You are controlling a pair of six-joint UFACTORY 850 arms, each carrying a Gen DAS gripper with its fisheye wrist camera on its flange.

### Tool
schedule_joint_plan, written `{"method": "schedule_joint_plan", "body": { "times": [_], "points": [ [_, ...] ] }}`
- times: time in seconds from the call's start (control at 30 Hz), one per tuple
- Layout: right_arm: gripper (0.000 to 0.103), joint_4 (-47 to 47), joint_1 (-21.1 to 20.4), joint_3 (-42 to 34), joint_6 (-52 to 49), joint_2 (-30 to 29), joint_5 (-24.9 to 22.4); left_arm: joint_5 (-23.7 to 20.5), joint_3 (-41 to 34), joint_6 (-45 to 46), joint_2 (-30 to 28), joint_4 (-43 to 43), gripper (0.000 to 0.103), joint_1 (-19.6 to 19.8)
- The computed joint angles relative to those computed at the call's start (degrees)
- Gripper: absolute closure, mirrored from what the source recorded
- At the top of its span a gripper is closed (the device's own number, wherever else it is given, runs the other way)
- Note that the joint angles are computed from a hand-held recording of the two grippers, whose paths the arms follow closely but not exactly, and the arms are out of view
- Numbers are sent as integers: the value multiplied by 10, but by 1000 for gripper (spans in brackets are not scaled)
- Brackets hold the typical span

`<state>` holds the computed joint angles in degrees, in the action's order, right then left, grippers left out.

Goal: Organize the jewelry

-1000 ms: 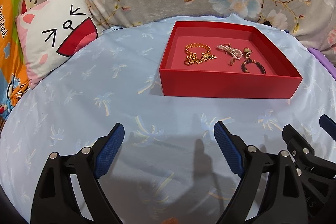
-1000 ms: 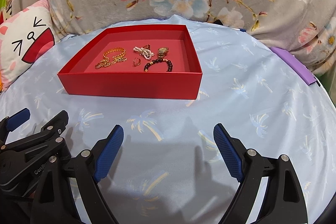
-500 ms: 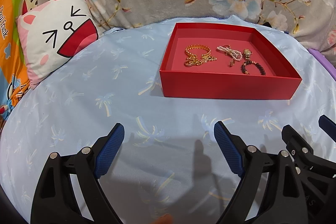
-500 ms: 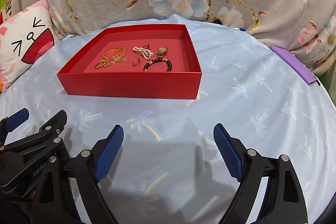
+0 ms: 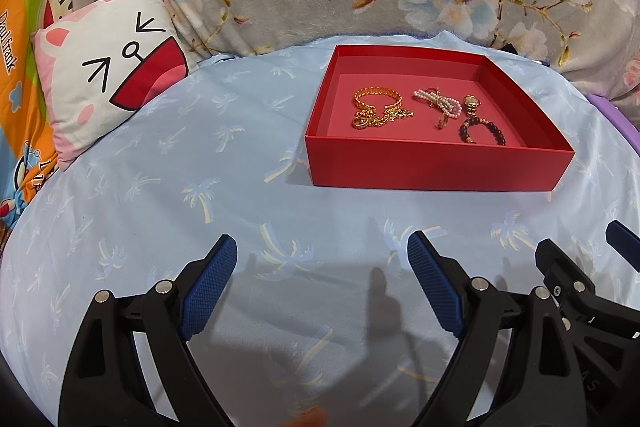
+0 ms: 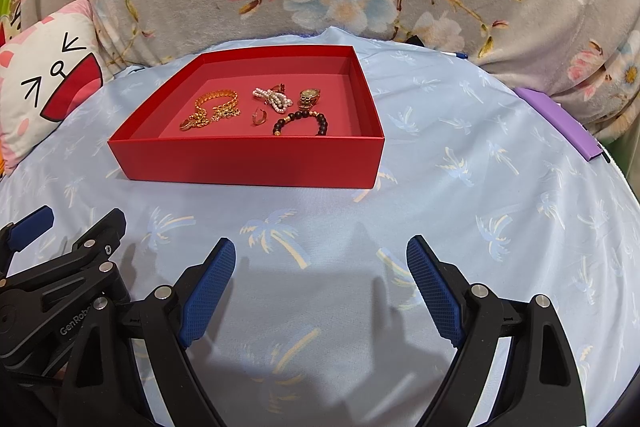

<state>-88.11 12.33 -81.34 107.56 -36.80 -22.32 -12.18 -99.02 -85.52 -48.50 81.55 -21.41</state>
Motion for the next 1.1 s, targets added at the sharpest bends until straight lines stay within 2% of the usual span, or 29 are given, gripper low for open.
{"method": "schedule_joint_plan", "body": {
  "times": [1.1],
  "points": [
    [17, 4, 0, 0, -3, -1, 1, -1, 2, -10, 1, 11, 18, 0]
  ]
}}
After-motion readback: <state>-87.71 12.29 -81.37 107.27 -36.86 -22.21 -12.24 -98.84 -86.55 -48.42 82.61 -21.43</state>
